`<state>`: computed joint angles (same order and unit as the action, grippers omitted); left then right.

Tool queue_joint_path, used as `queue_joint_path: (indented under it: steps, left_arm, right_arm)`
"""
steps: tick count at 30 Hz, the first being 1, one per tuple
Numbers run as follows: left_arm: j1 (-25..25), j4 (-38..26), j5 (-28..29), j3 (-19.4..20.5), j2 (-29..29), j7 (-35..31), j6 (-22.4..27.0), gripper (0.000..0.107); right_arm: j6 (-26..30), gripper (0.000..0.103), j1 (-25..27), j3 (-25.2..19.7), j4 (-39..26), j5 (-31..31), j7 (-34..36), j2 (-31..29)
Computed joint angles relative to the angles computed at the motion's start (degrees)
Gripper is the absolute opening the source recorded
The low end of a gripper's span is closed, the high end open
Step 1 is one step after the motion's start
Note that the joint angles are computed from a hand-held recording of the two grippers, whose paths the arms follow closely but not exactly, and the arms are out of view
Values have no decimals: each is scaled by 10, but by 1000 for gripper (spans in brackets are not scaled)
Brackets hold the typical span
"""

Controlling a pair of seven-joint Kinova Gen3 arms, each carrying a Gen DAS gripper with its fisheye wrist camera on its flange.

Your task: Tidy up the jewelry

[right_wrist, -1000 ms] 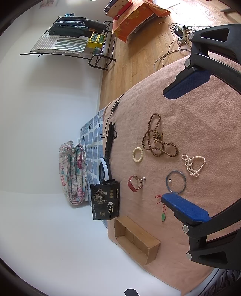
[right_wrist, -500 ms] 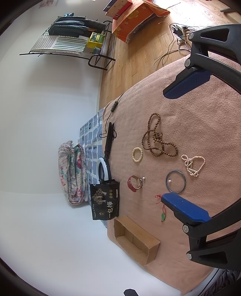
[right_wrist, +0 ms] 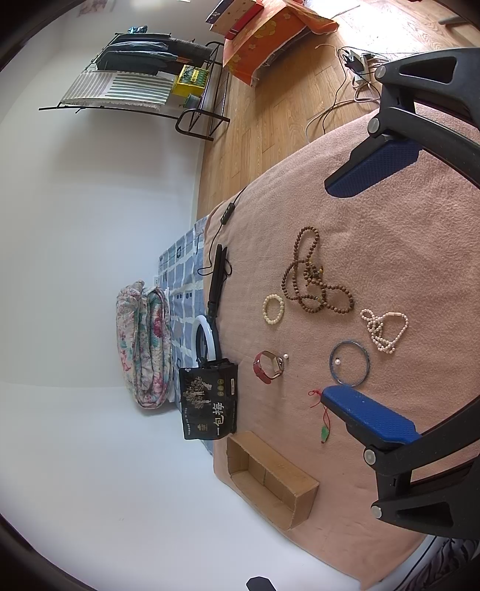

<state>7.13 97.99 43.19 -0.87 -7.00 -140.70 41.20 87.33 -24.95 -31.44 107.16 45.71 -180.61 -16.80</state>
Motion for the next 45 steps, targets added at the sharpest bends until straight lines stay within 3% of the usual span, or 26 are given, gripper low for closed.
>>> queue_joint_path:
  steps: [23, 27, 45]
  left_arm:
    - [-1, -8, -13, 0, -5, 14, 12, 102]
    - [14, 17, -23, 15, -11, 28, -21, 102]
    - [34, 41, -27, 4, -11, 26, -32, 102]
  right_arm:
    - [-2, 103, -3, 2, 6, -2, -7, 1]
    - [-6, 103, -4, 2, 13, -5, -11, -2]
    - [-8, 103, 18, 8, 2, -25, 7, -15]
